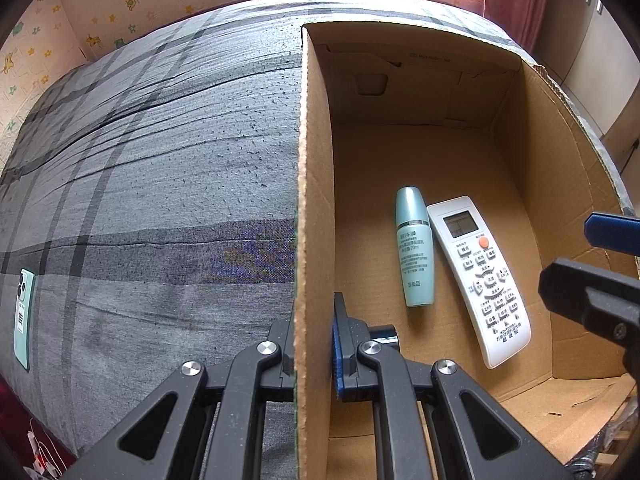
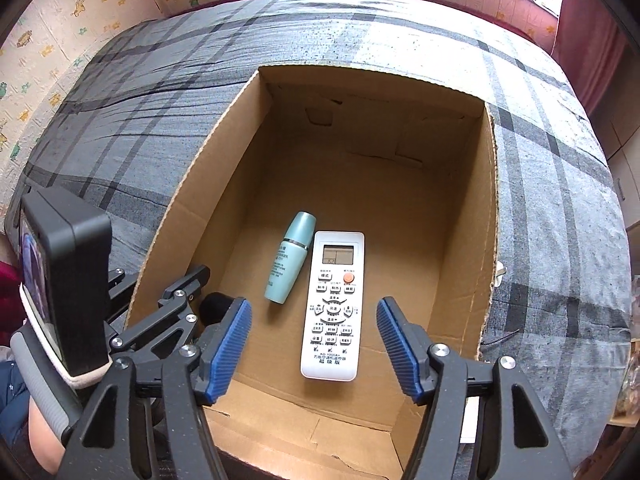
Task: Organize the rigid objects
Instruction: 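Move the right gripper back to the white power adapter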
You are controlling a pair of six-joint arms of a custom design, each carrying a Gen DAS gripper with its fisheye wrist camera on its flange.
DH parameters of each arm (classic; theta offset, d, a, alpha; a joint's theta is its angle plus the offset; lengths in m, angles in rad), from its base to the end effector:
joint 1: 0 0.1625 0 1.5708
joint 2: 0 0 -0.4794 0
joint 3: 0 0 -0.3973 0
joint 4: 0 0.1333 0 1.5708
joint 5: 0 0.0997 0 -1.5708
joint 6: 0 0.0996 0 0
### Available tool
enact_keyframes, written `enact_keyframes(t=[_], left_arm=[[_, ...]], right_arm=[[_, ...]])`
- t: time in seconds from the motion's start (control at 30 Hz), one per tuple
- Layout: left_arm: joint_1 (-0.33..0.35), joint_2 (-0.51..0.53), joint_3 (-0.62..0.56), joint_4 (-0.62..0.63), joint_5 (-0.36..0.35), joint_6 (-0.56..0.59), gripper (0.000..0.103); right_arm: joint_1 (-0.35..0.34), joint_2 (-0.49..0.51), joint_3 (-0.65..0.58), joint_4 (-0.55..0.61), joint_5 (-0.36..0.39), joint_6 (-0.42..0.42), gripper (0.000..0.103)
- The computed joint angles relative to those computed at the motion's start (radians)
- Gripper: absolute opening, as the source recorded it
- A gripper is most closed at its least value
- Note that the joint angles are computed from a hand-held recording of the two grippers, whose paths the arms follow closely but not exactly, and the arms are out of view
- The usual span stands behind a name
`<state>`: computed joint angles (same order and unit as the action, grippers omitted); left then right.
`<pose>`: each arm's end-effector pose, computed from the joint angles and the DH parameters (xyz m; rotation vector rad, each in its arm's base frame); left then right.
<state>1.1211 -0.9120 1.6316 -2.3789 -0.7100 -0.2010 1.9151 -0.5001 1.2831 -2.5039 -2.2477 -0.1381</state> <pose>-0.1150 -0.7188 0.2239 0.2405 2.3041 -0.4371 0.3410 -0.7409 0.0503 0.5265 -2.4139 0.2742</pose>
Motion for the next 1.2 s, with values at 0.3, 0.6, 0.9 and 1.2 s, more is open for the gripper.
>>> enact_keyframes(t=[0.3,0.6,0.9,1.2], left_arm=[[-0.001,0.001,0.000,0.001,0.001,-0.002,0.011],[-0.002,0.001,0.000,0.003,0.003,-0.003,0.011],[-0.003,0.002,0.001,0.003,0.004,-0.003,0.011],[-0.004,0.002,0.001,0.004,0.005,-0.005,0.011]], right_arm=[[0.005,-0.042,0.036,-0.067,-0.020,-0.020,0.089],[-0.003,-0.093,0.077,-0.141,-0.049,-0.039,0.102],[-0.019,-0.165,0.152,-0.227,-0.098,-0.048,0.103],[-0.059,-0.224,0.227,-0.258,-0.147,0.008,0.103]])
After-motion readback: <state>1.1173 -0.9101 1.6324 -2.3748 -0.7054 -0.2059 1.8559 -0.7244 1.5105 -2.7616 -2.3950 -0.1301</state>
